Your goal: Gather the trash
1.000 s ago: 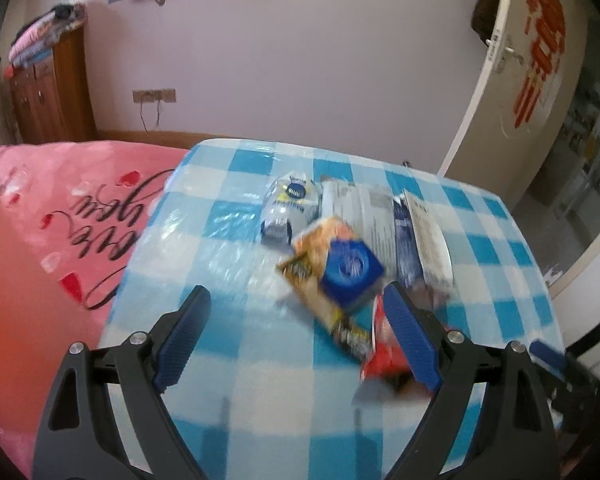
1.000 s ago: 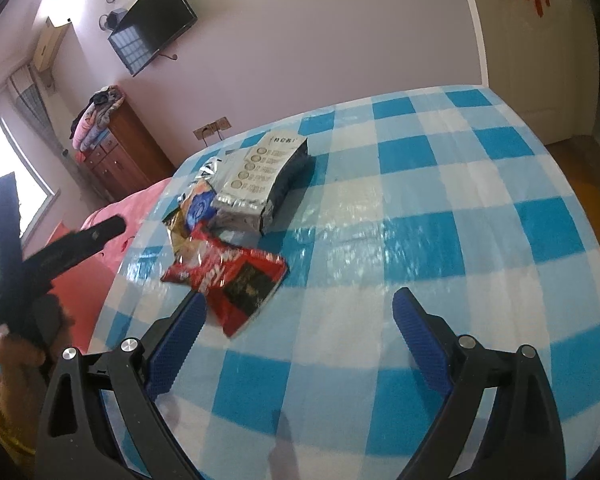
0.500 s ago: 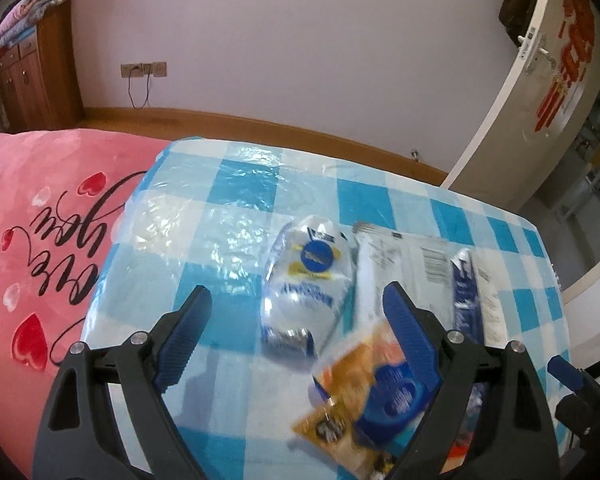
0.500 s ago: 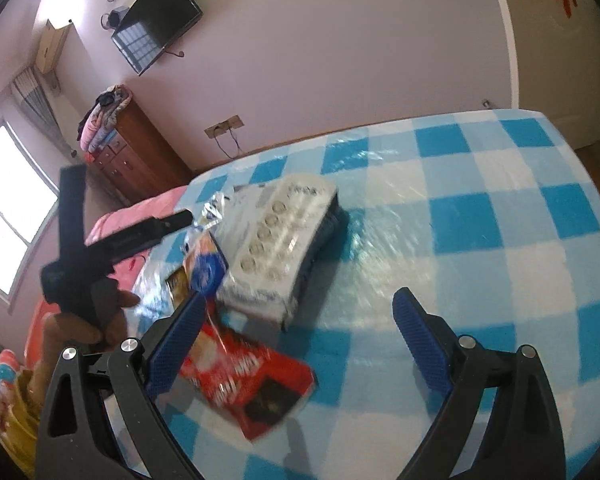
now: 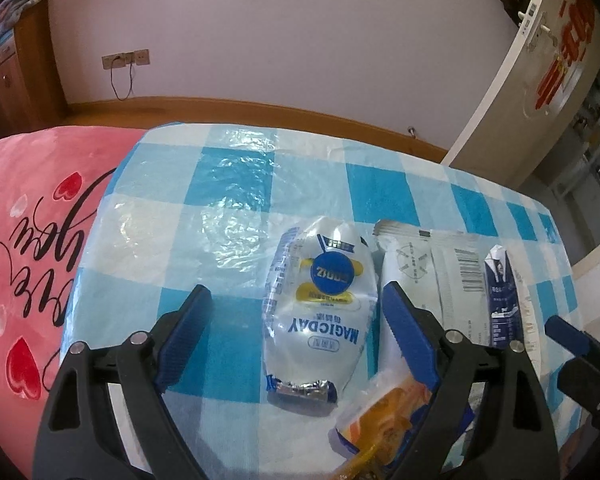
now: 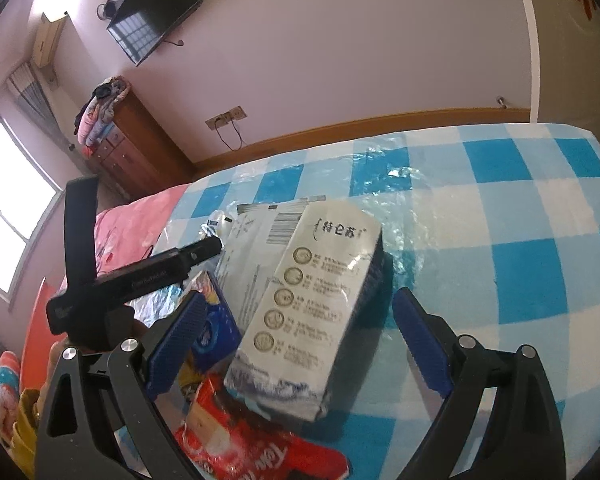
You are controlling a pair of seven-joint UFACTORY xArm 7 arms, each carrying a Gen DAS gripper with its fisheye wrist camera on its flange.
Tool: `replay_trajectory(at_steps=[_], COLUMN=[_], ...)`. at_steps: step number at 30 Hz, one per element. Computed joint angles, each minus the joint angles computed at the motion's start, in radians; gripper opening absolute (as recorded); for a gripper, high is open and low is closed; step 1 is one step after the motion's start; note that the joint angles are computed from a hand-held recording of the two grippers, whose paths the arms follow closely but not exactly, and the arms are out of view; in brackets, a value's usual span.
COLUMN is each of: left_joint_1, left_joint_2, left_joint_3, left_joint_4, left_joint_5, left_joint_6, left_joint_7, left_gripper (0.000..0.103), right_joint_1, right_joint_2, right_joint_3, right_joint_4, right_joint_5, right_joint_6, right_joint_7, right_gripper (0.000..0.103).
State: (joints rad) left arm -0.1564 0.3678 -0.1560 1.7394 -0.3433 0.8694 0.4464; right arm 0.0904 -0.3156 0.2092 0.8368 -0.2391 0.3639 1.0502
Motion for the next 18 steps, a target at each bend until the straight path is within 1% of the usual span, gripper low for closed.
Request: replay_trajectory(at_steps=[2, 4, 8, 10, 11, 14, 15, 18], left_joint_1=[-0.007, -0.009, -0.026, -0.045, -0.057, -0.055, -0.054, -0.051], left_joint_2=[-0.001, -0.01, -0.042, -0.056, -0.064, -0.073, -0.077, -0.101], left_joint_3=[0.001, 0.0, -0.001, 0.01, 0.017, 0.012, 0.01, 0.007], left_joint_4=[-0.006, -0.026, -0.083, -0.104, -0.116, -0.121, -0.125, -0.158], left_joint_5=[0.014, 0.014, 0.042, 0.088, 0.119, 0.117, 0.115, 0.105], left_joint_6=[-0.017, -0.041, -0.092, -0.113, -0.124, -0.113, -0.111, -0.119], left_joint_7=[0.004, 0.006, 0.018, 0.004, -0.011, -0.022, -0.022, -0.016], left_gripper=[0.086, 0.083, 0.072, 0.065, 0.06, 0.06, 0.06, 0.06], right_joint_1=[-0.008, -0.007, -0.002, -0.002, -0.003, 0.0, 0.003, 0.018], right_joint_2=[0.016, 0.036, 0.059, 0.069, 0.072, 0.072, 0.072, 0.057], right_joint_3=[0.006, 0.005, -0.005, -0.003, -0.003, -0.001, -0.004, -0.018], right_joint_4=[0.016, 0.031, 0.043, 0.051, 0.053, 0.052, 0.048, 0.019], right_joint_5=[-0.015, -0.022, -0.036, -0.053, -0.063, -0.091, -0.094, -0.074], right_joint_6=[0.008, 0.015, 0.02, 0.036, 0.042, 0.063, 0.067, 0.043], right_joint_7=[0.007, 0.009, 0.01, 0.018, 0.022, 0.036, 0.035, 0.016], right_gripper=[0.093, 0.093, 0.093, 0.086, 0.085, 0.079, 0.073, 0.07])
